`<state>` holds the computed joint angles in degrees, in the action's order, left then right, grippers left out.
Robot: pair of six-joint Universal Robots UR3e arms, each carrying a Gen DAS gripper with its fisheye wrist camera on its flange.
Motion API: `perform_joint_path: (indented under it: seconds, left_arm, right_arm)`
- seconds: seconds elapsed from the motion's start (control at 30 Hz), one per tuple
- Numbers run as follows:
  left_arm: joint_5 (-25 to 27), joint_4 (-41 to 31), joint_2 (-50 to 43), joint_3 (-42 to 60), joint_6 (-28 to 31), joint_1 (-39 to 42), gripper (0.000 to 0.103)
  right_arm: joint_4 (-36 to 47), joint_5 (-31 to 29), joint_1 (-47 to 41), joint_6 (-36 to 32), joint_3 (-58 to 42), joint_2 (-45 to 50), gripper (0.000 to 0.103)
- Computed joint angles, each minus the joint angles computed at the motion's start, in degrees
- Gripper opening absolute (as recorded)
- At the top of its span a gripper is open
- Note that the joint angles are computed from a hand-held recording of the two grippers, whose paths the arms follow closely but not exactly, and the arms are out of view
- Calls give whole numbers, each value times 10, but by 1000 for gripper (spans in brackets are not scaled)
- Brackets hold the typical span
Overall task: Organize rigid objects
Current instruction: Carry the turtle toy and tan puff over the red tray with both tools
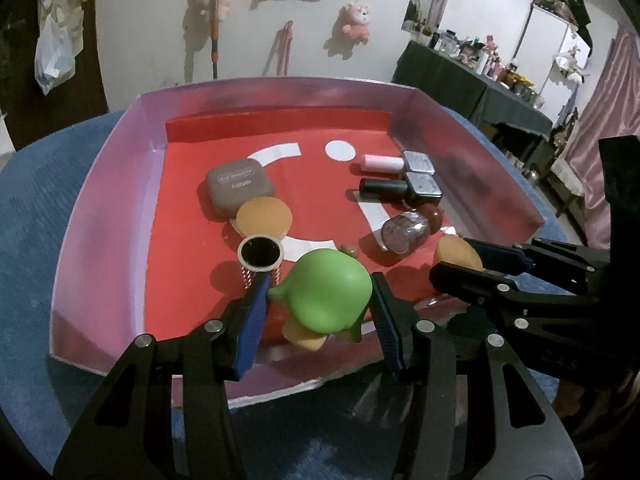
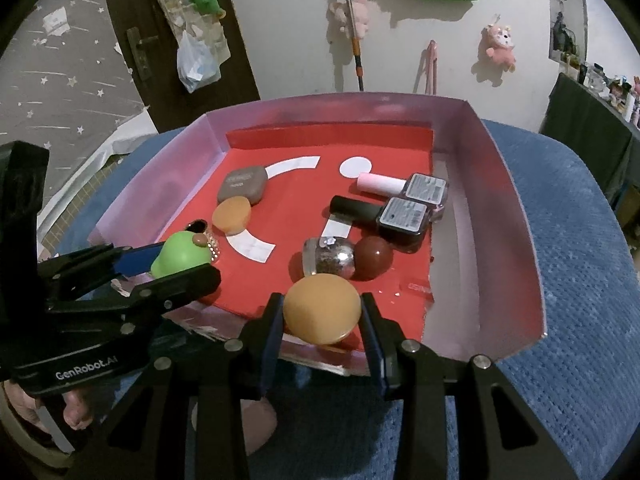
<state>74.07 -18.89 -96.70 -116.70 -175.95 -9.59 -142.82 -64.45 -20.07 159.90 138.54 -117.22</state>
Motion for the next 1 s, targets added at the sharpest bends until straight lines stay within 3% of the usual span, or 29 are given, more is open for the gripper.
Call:
perform_joint_path:
  seconds: [1.0]
  left_arm:
    - [0,-13,-87,75,-17,25,48]
  right_arm:
    - [-129,-16,52,51,-59,180,40]
